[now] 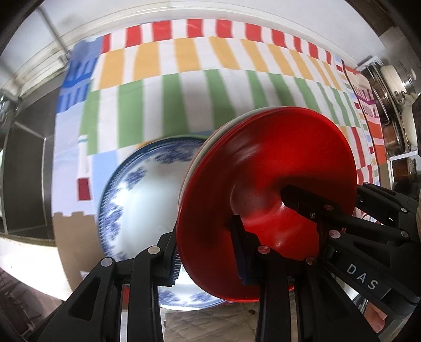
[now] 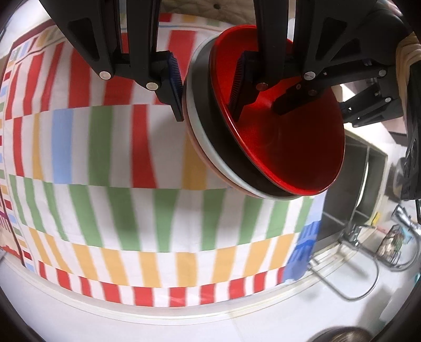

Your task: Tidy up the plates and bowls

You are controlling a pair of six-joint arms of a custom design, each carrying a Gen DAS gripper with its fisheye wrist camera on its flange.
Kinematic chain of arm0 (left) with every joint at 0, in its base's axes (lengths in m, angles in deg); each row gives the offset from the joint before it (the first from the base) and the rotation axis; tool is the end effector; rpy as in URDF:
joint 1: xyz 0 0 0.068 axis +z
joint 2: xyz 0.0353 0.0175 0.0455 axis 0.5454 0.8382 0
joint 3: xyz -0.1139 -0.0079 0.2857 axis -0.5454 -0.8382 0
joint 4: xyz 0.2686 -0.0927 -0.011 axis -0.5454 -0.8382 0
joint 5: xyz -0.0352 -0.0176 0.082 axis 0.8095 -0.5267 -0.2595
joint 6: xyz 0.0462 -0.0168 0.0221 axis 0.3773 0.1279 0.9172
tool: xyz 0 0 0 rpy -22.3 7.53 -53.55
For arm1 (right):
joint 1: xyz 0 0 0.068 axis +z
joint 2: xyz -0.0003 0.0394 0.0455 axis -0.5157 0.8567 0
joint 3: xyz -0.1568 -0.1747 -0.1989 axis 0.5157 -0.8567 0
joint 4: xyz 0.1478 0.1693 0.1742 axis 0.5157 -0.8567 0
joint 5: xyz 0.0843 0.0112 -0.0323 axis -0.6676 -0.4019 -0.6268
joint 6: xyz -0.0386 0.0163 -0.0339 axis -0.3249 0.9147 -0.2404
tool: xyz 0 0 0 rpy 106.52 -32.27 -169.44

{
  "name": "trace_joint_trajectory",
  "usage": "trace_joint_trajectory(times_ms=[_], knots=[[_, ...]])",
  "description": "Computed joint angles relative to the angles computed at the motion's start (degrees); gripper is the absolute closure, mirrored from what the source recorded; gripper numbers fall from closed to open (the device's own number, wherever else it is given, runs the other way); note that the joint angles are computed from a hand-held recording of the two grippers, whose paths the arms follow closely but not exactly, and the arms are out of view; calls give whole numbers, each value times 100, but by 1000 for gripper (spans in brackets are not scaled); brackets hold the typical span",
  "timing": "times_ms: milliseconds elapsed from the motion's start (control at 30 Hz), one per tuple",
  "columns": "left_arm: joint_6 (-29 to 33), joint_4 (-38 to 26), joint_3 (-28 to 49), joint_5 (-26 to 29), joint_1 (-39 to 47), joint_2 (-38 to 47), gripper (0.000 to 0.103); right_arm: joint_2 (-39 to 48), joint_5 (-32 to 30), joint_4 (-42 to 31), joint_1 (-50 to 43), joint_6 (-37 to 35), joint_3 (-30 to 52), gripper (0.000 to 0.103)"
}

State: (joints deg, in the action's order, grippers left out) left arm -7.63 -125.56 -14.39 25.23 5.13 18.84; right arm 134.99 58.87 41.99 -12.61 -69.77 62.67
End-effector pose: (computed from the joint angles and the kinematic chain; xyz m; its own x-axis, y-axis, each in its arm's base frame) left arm 0.2298 -0.1267 0.1444 -0.9993 -0.0163 -0.0351 -0.0105 0.9874 -0.1580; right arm 0.2679 0.0979 0.1544 -0.9588 -0.2513 -0.1322 -0.2766 0.9320 0.2344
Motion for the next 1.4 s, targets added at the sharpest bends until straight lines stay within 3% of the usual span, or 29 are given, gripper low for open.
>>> trace_joint_trajectory(times_ms=[233,533,1400], knots=[[435,-47,-581,78,556,-444,70,132,7,153,798,702,-10,68],[697,127,-835,177,817,-336,70,344,71,390,1338,1270,-126,68],[1243,533,-667,492,1152,313,66,952,-79,468,1204,1468,54,67]])
